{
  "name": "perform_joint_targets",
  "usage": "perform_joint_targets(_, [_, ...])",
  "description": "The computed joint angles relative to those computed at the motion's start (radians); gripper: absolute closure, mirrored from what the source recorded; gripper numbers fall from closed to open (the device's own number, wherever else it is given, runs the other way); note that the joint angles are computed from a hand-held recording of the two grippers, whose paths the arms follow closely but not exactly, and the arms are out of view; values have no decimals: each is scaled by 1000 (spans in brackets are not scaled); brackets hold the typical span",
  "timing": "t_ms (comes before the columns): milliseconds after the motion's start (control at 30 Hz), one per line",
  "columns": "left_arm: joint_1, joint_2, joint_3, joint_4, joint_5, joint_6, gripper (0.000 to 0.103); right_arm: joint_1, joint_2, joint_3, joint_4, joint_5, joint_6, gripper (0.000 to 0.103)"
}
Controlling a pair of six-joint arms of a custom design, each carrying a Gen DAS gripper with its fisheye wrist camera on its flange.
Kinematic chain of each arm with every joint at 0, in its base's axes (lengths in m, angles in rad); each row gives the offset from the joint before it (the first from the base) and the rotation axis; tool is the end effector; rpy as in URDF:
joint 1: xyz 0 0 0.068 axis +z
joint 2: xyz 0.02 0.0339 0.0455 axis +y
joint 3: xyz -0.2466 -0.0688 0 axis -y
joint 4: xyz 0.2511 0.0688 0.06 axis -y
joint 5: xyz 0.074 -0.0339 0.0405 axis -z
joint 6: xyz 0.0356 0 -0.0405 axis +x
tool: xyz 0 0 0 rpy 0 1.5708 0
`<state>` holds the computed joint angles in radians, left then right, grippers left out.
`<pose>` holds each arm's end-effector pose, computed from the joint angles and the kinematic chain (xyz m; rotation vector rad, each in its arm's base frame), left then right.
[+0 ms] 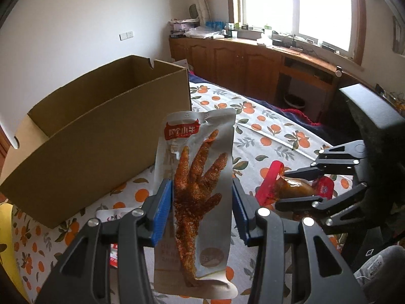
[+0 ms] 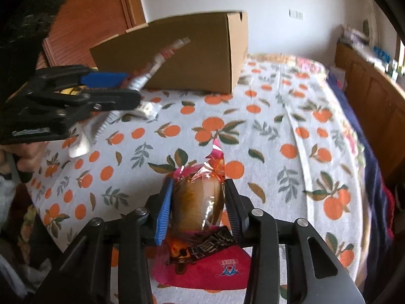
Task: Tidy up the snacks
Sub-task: 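Carry both snacks into the cardboard box and open both tools to release them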
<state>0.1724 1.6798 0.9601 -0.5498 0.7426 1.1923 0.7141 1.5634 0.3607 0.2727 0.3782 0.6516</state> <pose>0.3046 0.0286 0.1425 1.2975 2.0289 -0.4963 0.1813 0.1397 0.0616 0.0777 2.4153 0.1469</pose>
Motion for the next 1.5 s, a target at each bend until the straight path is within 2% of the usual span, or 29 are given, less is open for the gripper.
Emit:
perform_joint_targets(200, [54, -39, 17, -81, 35, 56, 58, -31, 33, 20, 1, -42, -15, 58])
perform_joint_targets(367, [93, -62, 27, -117, 68, 69, 58, -15, 44, 40, -31, -26, -25, 61])
perform_joint_targets(500, [125, -81, 42, -149, 98, 76, 58, -3, -17, 1, -9, -20, -7, 66])
perform_joint_targets(567, [138, -86, 52, -161, 113, 75, 58, 27, -45, 8, -53, 29, 7, 66])
perform_joint_targets(800, [172, -98, 71, -192, 156, 80, 58, 51, -143, -7, -102, 68, 25, 66])
perform_joint_targets(1100, [166, -91, 124, -160, 188, -1, 58, 39, -297, 41, -246, 104, -47, 66])
perform_joint_targets(1500, [112, -17, 252, -43, 196, -191, 58, -68, -310, 210, -318, 68, -247, 65])
